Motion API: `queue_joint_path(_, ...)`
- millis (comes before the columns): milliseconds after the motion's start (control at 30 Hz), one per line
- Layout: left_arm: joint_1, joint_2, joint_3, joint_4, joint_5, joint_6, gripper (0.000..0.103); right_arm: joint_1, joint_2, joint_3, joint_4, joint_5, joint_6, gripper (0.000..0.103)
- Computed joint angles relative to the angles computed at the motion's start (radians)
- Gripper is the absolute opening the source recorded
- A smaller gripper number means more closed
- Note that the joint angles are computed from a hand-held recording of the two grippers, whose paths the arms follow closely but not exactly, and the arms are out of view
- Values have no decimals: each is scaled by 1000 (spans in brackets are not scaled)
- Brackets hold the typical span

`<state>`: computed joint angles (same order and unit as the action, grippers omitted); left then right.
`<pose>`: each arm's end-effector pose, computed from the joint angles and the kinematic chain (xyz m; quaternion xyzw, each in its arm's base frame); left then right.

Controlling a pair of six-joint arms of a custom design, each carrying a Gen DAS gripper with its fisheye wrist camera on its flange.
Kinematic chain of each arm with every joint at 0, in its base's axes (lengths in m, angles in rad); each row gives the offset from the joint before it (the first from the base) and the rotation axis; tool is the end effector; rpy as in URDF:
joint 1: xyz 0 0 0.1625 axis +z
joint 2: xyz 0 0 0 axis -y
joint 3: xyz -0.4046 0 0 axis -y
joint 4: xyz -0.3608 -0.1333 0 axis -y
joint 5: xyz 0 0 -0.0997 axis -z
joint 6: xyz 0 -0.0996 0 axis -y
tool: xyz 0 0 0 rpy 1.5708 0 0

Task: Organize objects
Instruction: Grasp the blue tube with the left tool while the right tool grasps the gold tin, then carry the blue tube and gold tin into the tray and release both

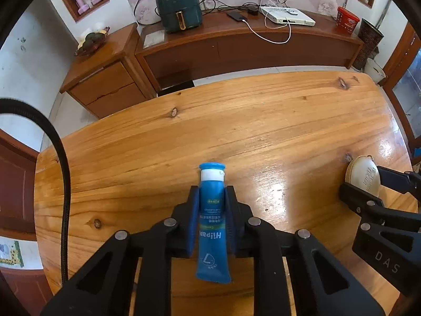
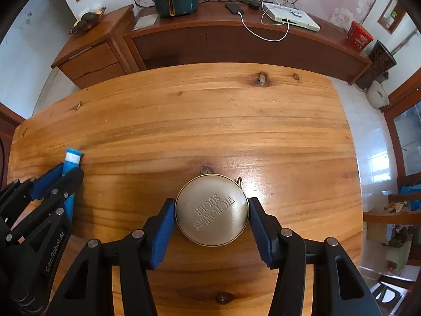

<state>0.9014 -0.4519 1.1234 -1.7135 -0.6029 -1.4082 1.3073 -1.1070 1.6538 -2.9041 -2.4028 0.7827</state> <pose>-0.2680 -0.6857 0.0156 -0.1951 0.8407 -0.2697 0.4272 -0.1005 -0.6017 0.3600 -0.5562 -0.6545 0.4346 0.2708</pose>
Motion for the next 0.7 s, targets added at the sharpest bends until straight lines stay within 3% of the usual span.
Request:
queue_joint_path(300,-53,-83,122,-108,29,16,20,43,-41,73,-95,4,7,56)
queue_joint_path(467,-111,-163,221,-191,14,-20,20,113,-68,131,-161,-40,13,56)
queue_joint_path(700,-223,-218,239,-56,25,-181,20,249,-83,193,-238,-146,39,56)
